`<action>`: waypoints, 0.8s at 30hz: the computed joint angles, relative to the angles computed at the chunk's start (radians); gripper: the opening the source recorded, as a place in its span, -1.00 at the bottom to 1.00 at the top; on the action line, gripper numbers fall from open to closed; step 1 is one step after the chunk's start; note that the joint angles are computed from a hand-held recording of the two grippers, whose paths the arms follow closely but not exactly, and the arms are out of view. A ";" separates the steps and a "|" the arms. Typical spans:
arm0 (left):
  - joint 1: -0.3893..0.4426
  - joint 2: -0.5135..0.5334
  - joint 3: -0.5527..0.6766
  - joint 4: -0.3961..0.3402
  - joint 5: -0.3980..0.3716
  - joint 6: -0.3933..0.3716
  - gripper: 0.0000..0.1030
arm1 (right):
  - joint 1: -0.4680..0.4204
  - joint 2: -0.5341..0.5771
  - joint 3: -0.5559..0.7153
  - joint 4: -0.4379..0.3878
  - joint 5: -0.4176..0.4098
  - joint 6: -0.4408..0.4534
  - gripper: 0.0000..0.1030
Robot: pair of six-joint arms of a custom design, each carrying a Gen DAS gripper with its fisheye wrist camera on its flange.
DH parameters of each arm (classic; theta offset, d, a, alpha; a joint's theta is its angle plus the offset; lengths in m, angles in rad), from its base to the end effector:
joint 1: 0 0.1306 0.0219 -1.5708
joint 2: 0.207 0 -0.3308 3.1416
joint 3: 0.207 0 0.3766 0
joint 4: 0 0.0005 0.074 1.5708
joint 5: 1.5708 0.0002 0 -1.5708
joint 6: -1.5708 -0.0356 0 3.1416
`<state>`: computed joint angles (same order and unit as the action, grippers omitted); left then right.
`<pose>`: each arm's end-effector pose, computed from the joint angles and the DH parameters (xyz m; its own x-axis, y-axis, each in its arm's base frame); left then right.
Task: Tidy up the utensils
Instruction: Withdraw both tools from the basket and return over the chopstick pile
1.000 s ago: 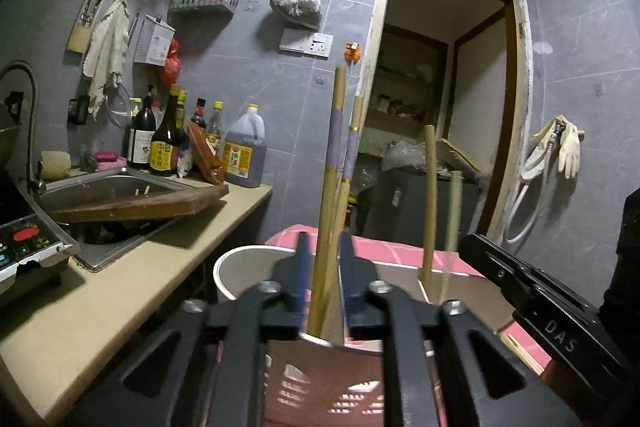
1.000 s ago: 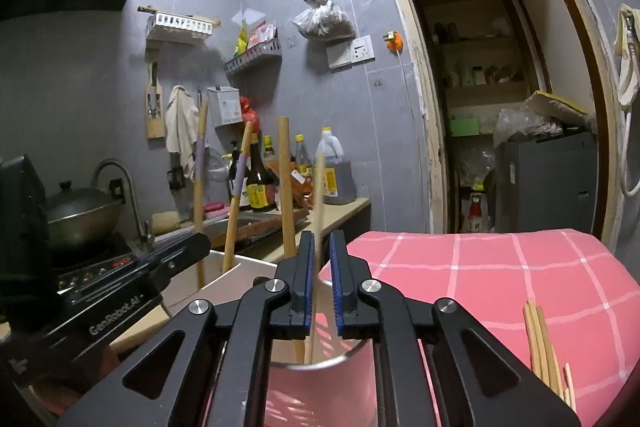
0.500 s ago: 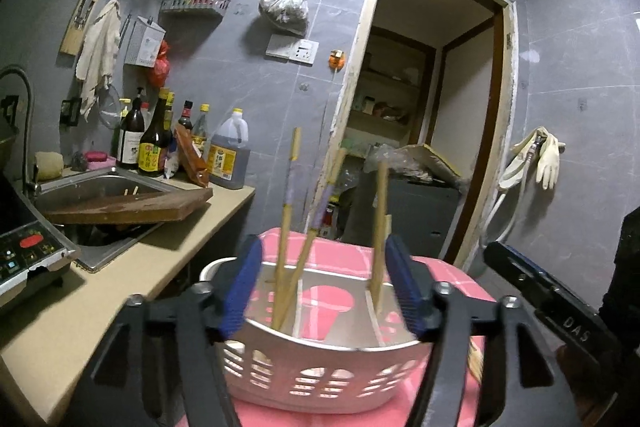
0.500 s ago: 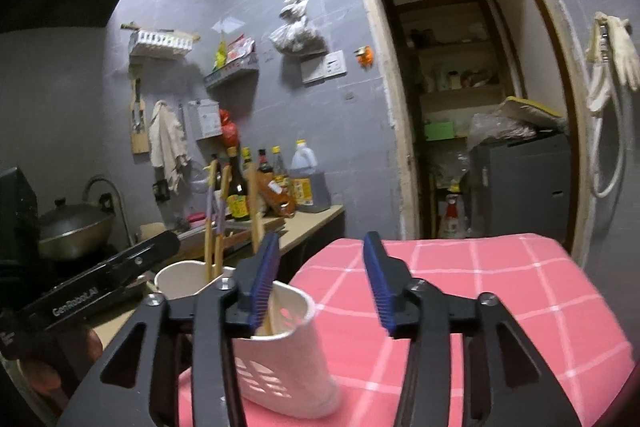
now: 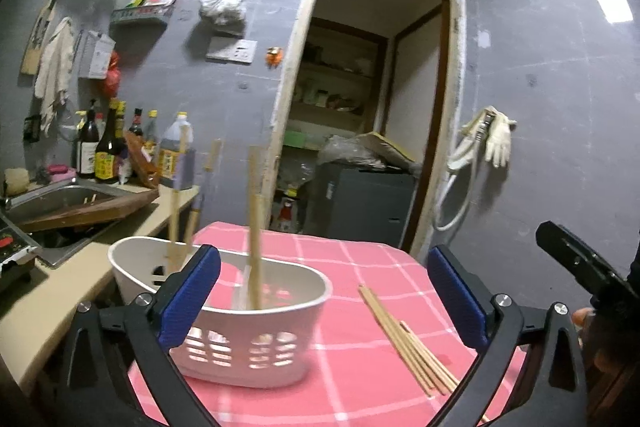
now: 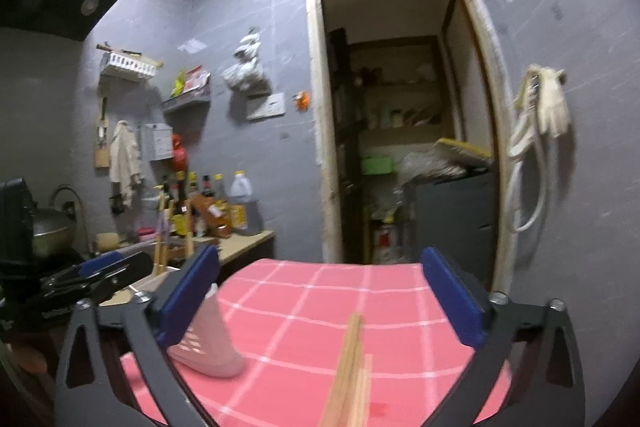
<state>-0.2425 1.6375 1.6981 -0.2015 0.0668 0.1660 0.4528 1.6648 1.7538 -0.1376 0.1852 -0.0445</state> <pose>0.5775 -0.1458 0.4563 -0.1846 -0.1242 -0.9749 0.2771 0.9452 -0.1728 0.5462 0.2579 0.4745 -0.0554 0.0217 -0.9982 -0.2624 0.9643 0.0355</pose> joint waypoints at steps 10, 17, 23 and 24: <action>-0.080 0.079 0.104 -0.137 -0.039 -0.056 0.97 | -0.072 -0.008 0.002 -0.212 -0.003 -0.038 1.00; -0.111 0.185 0.222 -0.268 -0.094 -0.071 0.97 | -0.112 0.082 0.112 -0.431 -0.051 -0.099 0.92; -0.106 0.325 0.423 -0.493 -0.049 -0.045 0.95 | -0.127 0.190 0.260 -0.637 -0.127 -0.101 0.50; -0.105 0.351 0.461 -0.530 -0.040 -0.041 0.94 | -0.129 0.203 0.277 -0.665 -0.143 -0.098 0.42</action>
